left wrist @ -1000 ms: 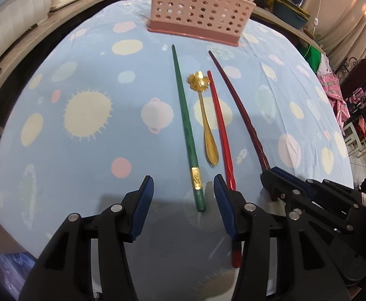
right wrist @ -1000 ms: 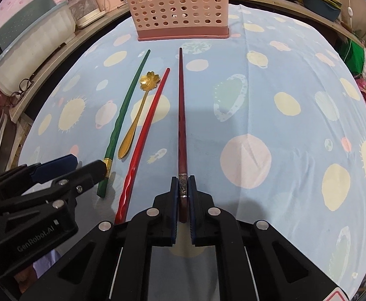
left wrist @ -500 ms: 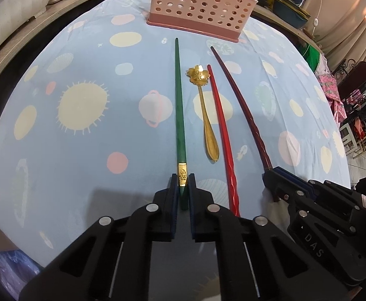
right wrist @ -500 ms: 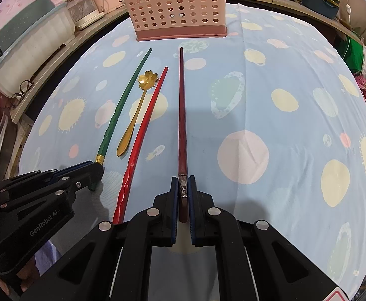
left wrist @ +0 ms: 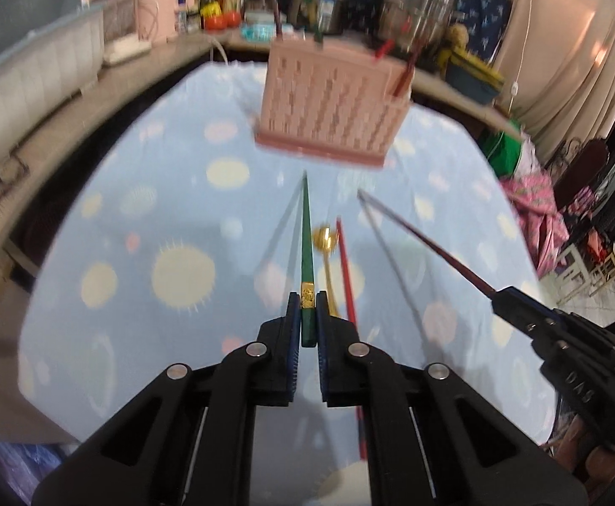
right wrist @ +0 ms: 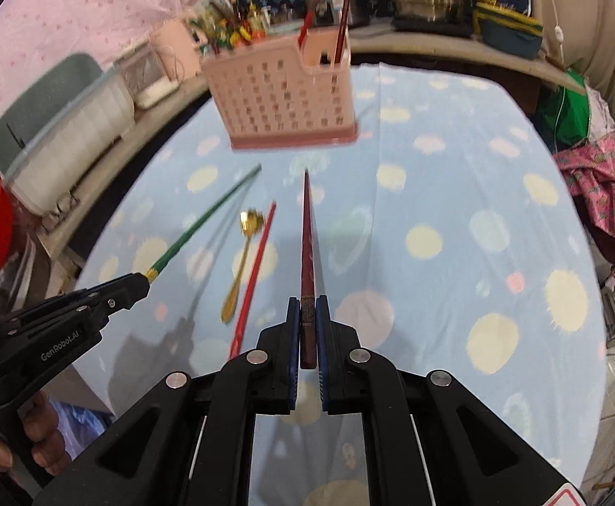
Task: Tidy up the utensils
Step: 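Lift both chopsticks and lower them into the pink holder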
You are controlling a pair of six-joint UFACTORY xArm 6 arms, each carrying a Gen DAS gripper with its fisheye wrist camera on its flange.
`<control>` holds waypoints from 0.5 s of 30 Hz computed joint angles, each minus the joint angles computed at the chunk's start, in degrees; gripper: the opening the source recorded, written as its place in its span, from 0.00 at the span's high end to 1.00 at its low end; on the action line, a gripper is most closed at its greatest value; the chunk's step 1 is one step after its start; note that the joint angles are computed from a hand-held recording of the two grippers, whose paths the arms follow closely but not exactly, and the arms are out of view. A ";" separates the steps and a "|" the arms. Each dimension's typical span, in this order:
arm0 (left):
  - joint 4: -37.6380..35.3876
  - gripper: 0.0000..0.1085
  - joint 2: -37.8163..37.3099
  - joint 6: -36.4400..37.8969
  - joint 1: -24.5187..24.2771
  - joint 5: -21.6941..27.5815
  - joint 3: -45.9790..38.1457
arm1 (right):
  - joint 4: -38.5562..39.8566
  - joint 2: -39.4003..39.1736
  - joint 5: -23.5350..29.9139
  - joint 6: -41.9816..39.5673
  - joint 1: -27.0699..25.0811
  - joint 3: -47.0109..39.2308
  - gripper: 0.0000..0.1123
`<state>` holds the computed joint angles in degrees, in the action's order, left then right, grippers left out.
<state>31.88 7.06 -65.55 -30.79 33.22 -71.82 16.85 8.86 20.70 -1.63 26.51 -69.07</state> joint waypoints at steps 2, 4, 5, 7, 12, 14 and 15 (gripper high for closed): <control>1.40 0.94 -0.19 -0.10 0.32 0.26 -1.48 | -0.49 -0.51 -1.12 0.08 -0.44 -1.33 0.94; 3.52 0.94 -0.04 -0.53 0.66 0.76 -3.81 | -1.39 -0.43 -2.01 0.42 -0.86 -3.25 0.94; 4.29 0.94 0.08 -0.64 0.81 0.89 -4.77 | -1.47 -0.12 -2.23 0.35 -1.05 -4.33 0.94; 5.81 0.94 0.83 -0.70 1.38 1.00 -7.47 | -1.48 0.84 -2.78 0.28 -1.46 -7.27 0.94; 7.83 0.94 3.09 0.24 2.62 1.43 -13.62 | -0.65 4.40 -2.13 -0.48 -2.42 -15.09 0.94; 7.86 0.94 4.67 1.39 3.14 1.82 -16.72 | -0.64 6.17 -1.75 -0.63 -2.72 -18.33 0.94; 7.72 0.94 5.37 2.06 3.39 2.04 -18.14 | -1.10 7.24 -1.51 -0.40 -2.91 -20.36 0.94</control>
<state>39.60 12.43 -63.49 -27.41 35.26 -89.96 15.75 16.10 19.19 -2.03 23.60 -89.43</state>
